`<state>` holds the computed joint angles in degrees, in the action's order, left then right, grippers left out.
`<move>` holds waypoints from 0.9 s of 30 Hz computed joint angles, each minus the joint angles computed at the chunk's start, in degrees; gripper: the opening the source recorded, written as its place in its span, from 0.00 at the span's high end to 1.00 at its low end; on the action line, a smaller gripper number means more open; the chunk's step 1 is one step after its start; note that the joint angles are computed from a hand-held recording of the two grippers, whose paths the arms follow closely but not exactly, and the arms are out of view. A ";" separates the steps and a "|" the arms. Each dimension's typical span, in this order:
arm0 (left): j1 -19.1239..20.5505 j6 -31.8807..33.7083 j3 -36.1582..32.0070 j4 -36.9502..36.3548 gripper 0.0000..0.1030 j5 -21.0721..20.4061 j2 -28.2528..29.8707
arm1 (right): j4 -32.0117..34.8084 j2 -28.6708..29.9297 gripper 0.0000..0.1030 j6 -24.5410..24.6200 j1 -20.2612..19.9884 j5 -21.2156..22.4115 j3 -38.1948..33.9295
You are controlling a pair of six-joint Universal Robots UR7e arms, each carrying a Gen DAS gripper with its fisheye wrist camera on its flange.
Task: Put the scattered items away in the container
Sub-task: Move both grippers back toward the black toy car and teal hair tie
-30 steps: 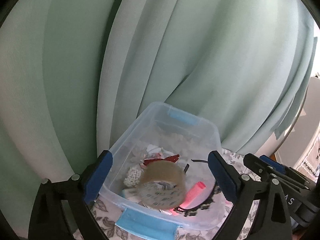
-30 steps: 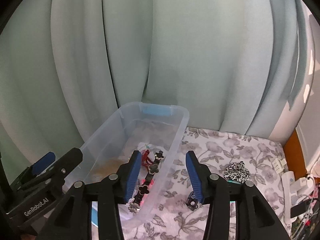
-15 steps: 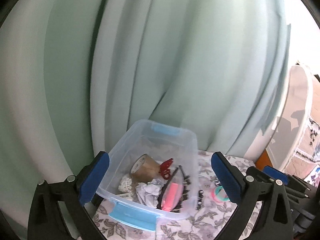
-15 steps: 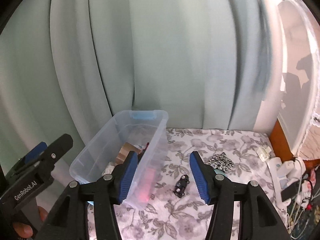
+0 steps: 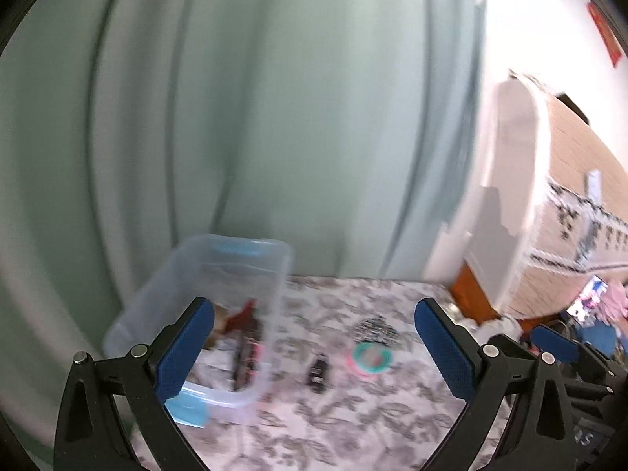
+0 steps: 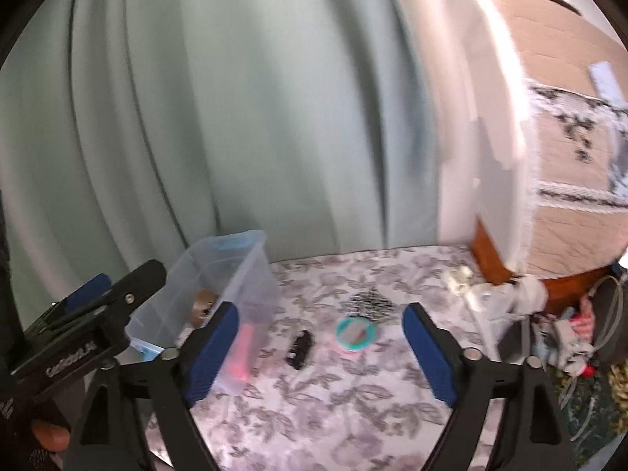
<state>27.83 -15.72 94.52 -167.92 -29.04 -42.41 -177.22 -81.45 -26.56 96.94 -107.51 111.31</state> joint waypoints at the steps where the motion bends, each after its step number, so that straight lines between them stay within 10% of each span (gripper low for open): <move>1: 0.08 -0.32 -0.85 0.71 0.01 -1.07 0.80 | -0.18 -0.92 0.10 0.02 -0.66 0.10 0.40; 27: 4.98 -6.22 -7.08 12.54 0.01 -11.69 8.50 | 1.75 -0.76 0.00 3.87 -10.95 0.57 -1.00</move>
<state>32.80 -21.94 87.43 -155.38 -40.73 -33.91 -175.47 -82.21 -22.68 85.99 -106.94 110.31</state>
